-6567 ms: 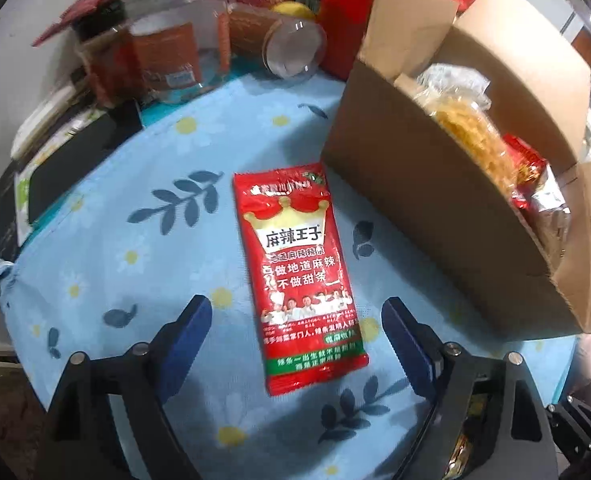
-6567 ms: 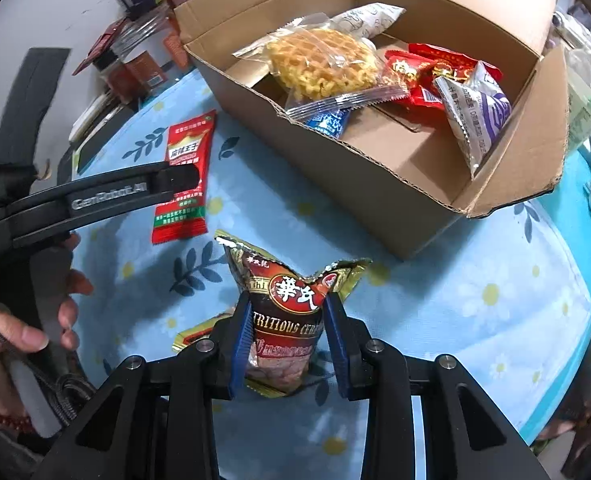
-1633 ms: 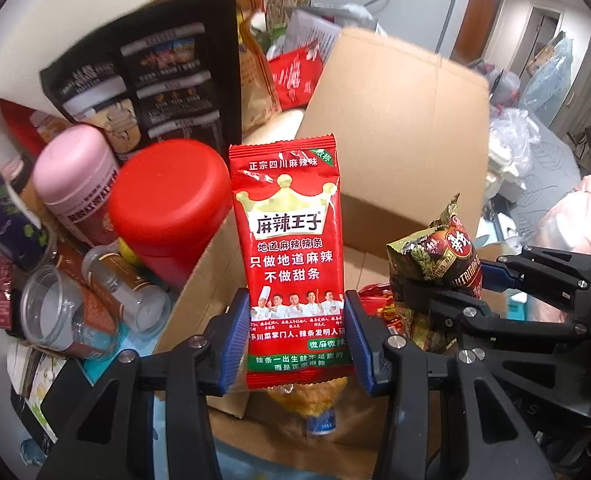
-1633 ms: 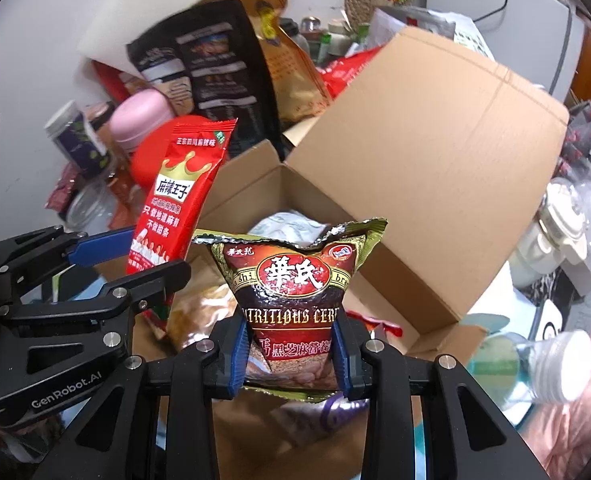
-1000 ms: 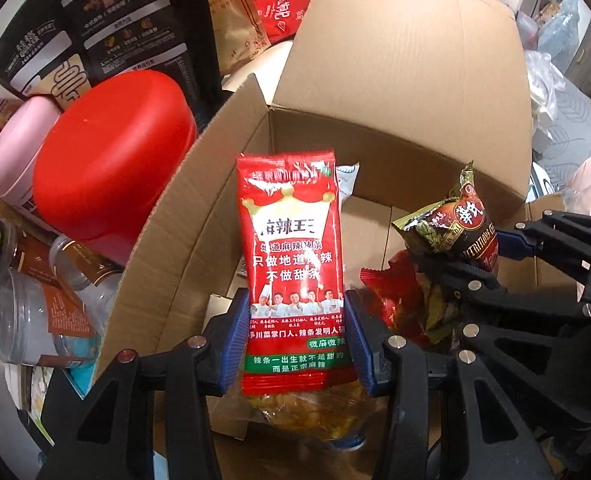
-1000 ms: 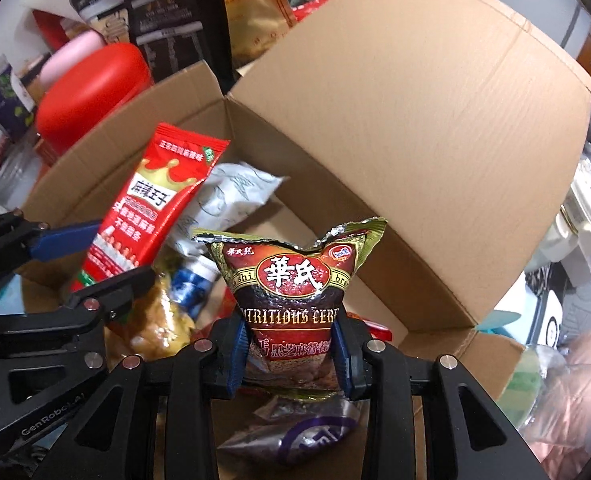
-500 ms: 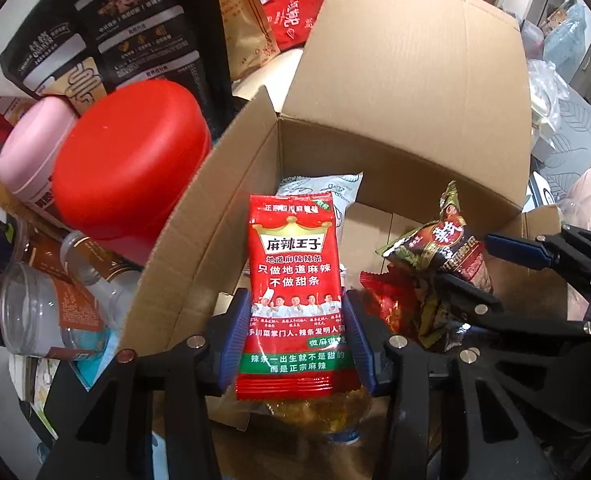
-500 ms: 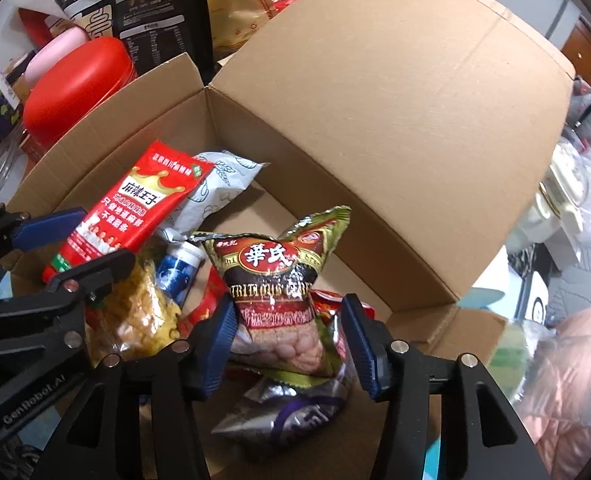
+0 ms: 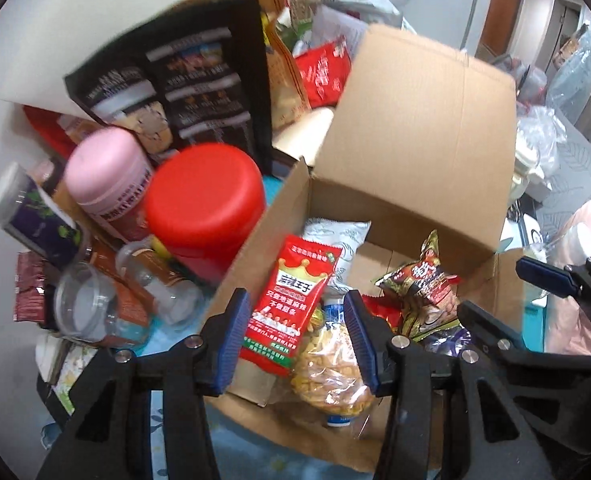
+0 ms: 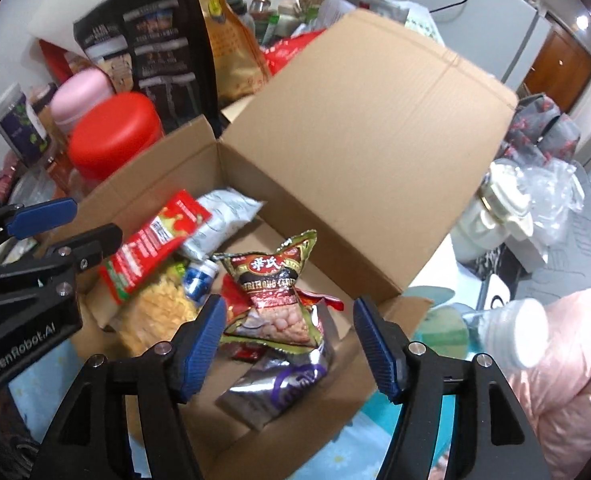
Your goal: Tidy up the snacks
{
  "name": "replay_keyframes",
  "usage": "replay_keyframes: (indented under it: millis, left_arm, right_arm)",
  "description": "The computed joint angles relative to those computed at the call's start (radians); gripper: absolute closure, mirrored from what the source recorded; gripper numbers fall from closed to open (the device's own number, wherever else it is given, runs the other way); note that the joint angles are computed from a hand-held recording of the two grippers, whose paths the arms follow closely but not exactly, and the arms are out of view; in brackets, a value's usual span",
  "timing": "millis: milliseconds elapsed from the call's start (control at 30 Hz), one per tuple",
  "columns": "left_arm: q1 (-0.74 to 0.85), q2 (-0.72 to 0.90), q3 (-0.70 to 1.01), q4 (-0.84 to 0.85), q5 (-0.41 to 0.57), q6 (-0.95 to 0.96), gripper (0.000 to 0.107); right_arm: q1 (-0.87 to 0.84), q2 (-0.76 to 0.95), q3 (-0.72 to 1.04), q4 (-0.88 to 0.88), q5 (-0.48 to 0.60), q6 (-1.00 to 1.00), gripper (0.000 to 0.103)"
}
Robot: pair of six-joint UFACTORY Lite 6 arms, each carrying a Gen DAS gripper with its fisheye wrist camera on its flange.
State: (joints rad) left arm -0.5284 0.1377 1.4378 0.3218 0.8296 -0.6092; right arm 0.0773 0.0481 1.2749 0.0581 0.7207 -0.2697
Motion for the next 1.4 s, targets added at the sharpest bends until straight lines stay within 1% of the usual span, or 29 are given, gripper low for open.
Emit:
replay_keyframes:
  millis: [200, 300, 367, 433, 500, 633, 667, 700, 733, 767, 833, 900, 1067, 1133, 1300, 1400]
  left_arm:
    - [-0.016, -0.1, 0.015, 0.031, 0.077, -0.035, 0.058]
    - [-0.042, -0.165, 0.029, 0.064, 0.138, -0.066, 0.058]
    - [-0.063, -0.197, 0.041, 0.091, 0.183, -0.088, 0.053]
    - [-0.089, -0.24, 0.045, 0.118, 0.226, -0.119, 0.04]
    - [-0.126, -0.281, 0.057, 0.154, 0.275, -0.15, 0.038]
    - [-0.203, -0.342, 0.097, 0.201, 0.374, -0.185, 0.037]
    - [-0.224, -0.35, 0.109, 0.214, 0.397, -0.196, 0.037]
    - [-0.256, -0.362, 0.126, 0.236, 0.432, -0.214, 0.037]
    - [-0.285, -0.371, 0.139, 0.256, 0.46, -0.231, 0.036]
    - [-0.324, -0.381, 0.156, 0.28, 0.495, -0.254, 0.035]
    - [-0.382, -0.393, 0.178, 0.308, 0.539, -0.284, 0.035]
    - [-0.456, -0.404, 0.199, 0.345, 0.6, -0.321, 0.035]
    - [-0.648, -0.428, 0.221, 0.434, 0.764, -0.438, 0.035]
    - [-0.745, -0.432, 0.225, 0.479, 0.848, -0.486, 0.035]
    - [-0.944, -0.445, 0.218, 0.532, 0.985, -0.6, 0.035]
    - [-1.059, -0.453, 0.201, 0.55, 1.057, -0.685, 0.035]
  right_arm:
    - [-0.007, -0.136, -0.003, 0.095, 0.05, -0.035, 0.035]
    - [-0.006, -0.199, 0.009, 0.123, 0.091, -0.038, 0.035]
    - [-0.001, -0.231, 0.023, 0.122, 0.118, -0.028, 0.035]
    - [-0.003, -0.268, 0.032, 0.135, 0.142, -0.035, 0.033]
    - [-0.002, -0.31, 0.036, 0.144, 0.169, -0.034, 0.033]
    - [0.007, -0.389, 0.053, 0.149, 0.228, -0.026, 0.033]
    - [0.007, -0.404, 0.062, 0.15, 0.244, -0.028, 0.03]
    - [0.01, -0.425, 0.071, 0.148, 0.262, -0.024, 0.027]
    - [0.011, -0.441, 0.074, 0.149, 0.268, -0.023, 0.019]
    - [0.009, -0.466, 0.077, 0.152, 0.275, -0.023, 0.015]
    - [0.015, -0.505, 0.086, 0.141, 0.292, -0.01, 0.014]
    - [0.025, -0.531, 0.101, 0.124, 0.316, 0.008, 0.01]
    - [0.02, -0.605, 0.111, 0.144, 0.39, 0.01, 0.009]
    - [0.024, -0.636, 0.105, 0.144, 0.417, 0.017, 0.009]
    - [0.029, -0.723, 0.079, 0.141, 0.48, 0.042, 0.009]
    - [-0.026, -0.768, 0.065, 0.186, 0.526, 0.006, 0.009]
